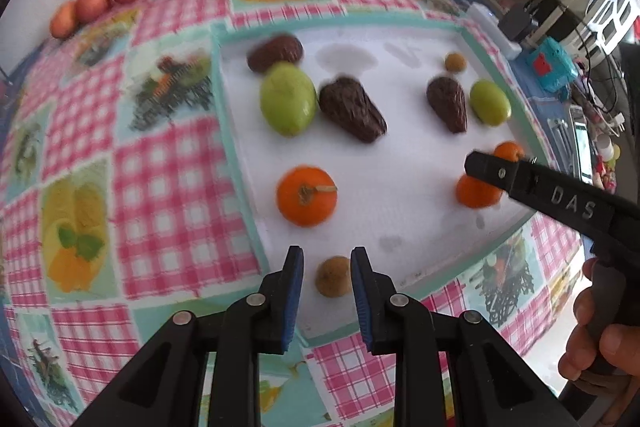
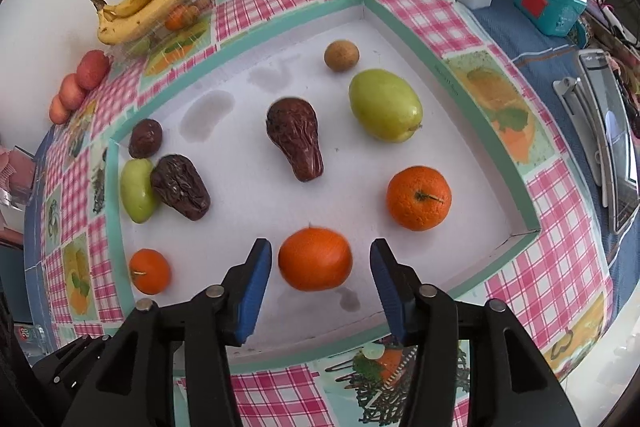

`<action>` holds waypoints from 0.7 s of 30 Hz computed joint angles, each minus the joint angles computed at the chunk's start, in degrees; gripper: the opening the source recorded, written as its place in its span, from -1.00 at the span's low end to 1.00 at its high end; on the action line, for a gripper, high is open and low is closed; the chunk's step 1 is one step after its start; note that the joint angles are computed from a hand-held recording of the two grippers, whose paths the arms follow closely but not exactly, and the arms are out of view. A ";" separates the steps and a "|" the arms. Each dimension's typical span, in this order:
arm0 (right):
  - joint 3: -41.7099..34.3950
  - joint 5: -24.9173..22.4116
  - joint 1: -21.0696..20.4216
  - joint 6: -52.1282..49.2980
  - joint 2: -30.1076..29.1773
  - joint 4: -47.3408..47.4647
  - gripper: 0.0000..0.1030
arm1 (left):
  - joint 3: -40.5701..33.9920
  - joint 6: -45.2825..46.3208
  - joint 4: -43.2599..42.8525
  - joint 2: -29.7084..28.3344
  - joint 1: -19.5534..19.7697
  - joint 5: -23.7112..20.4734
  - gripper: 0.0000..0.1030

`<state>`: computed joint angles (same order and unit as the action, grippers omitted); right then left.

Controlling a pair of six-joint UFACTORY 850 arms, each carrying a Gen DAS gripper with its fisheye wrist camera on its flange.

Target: Organize fruits

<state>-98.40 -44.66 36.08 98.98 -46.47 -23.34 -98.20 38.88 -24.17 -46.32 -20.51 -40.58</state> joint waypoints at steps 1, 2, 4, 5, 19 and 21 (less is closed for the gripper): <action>0.06 -0.06 0.09 0.42 0.16 -0.54 0.04 | 0.78 -0.54 0.51 0.76 0.09 1.82 -0.46; 0.11 -0.28 0.24 0.91 0.35 -1.16 0.10 | 1.35 -1.70 1.46 1.30 0.18 3.38 -0.38; 0.12 -0.63 0.40 1.14 0.52 -1.60 0.15 | 1.94 -5.90 4.91 1.92 0.43 6.05 0.04; -0.01 -0.74 0.42 0.92 0.48 -1.54 0.16 | 2.35 -8.96 7.37 2.29 0.58 7.89 0.44; -4.04 -2.17 3.64 -0.33 -1.69 -5.87 0.84 | 10.75 -31.31 23.74 7.50 4.41 20.40 1.00; -4.48 -1.07 4.18 -0.24 -2.12 -6.24 0.86 | 12.24 -31.71 24.53 8.59 4.78 21.50 1.00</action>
